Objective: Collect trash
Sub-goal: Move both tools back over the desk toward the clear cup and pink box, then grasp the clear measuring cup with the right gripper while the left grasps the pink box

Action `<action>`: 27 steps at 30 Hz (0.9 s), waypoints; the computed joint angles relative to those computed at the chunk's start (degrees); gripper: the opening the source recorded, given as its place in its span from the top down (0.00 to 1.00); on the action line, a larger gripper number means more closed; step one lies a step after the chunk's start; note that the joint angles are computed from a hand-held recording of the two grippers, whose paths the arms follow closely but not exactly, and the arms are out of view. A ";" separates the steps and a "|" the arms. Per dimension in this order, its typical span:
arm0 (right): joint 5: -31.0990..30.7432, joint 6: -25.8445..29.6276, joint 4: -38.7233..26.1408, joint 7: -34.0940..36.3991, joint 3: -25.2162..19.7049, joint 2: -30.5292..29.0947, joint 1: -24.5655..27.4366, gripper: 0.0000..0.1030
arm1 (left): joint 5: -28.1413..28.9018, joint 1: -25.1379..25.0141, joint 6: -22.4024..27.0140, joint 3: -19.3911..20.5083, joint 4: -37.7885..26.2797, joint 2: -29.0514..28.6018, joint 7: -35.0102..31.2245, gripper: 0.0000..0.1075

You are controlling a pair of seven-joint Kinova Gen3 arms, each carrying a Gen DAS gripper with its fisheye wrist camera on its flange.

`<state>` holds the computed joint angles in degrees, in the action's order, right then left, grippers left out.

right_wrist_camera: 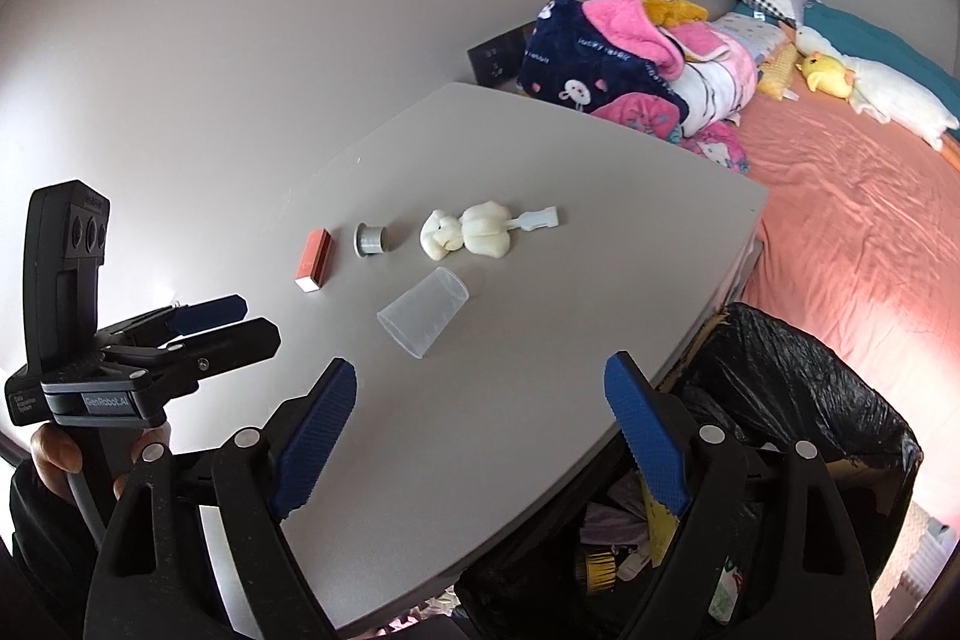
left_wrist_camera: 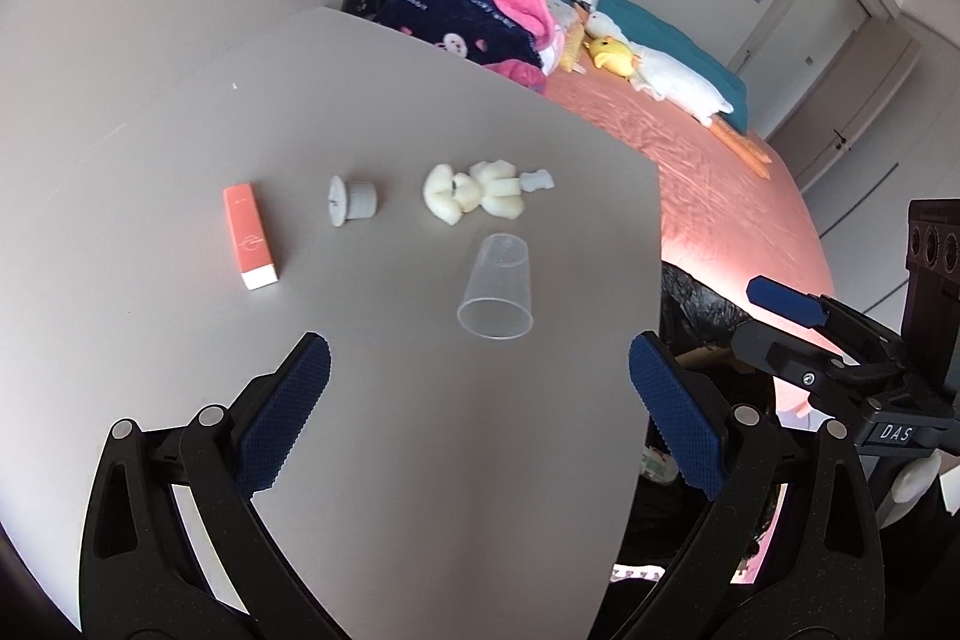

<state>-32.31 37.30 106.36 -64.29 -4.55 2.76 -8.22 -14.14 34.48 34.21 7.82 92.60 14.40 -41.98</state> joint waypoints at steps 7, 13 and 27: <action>1.53 0.82 -2.45 -0.43 -1.31 3.00 -0.97 0.17 | -1.49 -0.53 0.35 -1.04 1.61 -0.74 2.67 0.10; 2.69 1.64 -4.77 -0.95 -2.70 5.79 -1.62 0.17 | -2.75 -1.33 0.85 -1.61 2.25 -0.56 4.73 0.10; 5.38 4.38 -11.81 -2.26 -5.62 14.39 -3.22 0.17 | -3.25 -3.75 2.20 -2.37 2.30 1.46 6.41 0.10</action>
<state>-26.93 41.67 94.55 -66.55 -10.16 17.15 -11.44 -17.39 30.72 36.41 5.45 94.90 15.86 -35.57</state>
